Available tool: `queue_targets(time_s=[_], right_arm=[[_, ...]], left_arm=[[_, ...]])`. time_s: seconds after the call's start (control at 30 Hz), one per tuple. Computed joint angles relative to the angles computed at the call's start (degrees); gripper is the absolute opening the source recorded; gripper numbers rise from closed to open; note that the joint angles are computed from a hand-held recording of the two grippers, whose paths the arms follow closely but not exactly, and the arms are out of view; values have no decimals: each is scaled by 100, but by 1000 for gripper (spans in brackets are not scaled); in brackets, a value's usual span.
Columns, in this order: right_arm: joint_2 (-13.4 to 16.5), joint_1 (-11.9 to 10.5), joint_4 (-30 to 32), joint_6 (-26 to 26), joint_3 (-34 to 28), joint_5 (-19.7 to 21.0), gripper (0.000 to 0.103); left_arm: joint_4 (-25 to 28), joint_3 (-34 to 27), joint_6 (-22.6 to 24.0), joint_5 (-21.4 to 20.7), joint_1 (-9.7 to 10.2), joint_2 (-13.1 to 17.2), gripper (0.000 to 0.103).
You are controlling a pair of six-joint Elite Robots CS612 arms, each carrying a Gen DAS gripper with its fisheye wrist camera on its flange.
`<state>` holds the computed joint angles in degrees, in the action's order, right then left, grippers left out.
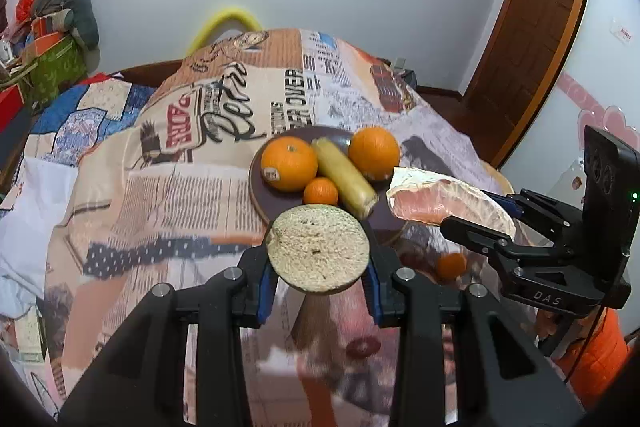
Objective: Organize fruits
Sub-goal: 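Carry the yellow squash in the left gripper while the right gripper carries the pomelo segment toward the plate, then lower the squash onto the plate and open the left gripper while the right gripper sets down the pomelo segment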
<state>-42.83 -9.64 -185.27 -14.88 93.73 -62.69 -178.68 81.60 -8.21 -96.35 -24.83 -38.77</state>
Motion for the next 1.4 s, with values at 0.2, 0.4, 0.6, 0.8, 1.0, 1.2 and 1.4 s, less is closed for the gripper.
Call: queue_targets(time_s=[0.2,0.4,0.6,0.8,1.0,1.2,1.4], right_arm=[[91,-29,-152,252,-192,29,47],[216,-27,-150,363,-414,21,47],[356,4,5,390,-640,28,47],[454,36,179,317,-818,13,47],[524,67,277,165,-955,-20,47],[565,101,431,-41,-1030,-83,47],[612,115,558,-134,-1087,-126,48]], left_arm=[[111,-307,-1,-35,14,145,36],[507,-641,9,-208,47,323,36],[1059,-1000,161,-299,54,505,36],[1199,-1303,208,-363,73,664,36],[1363,-1646,146,-373,76,856,36],[1513,-1886,129,-383,77,996,36],[1581,-1977,167,-229,50,1044,36]])
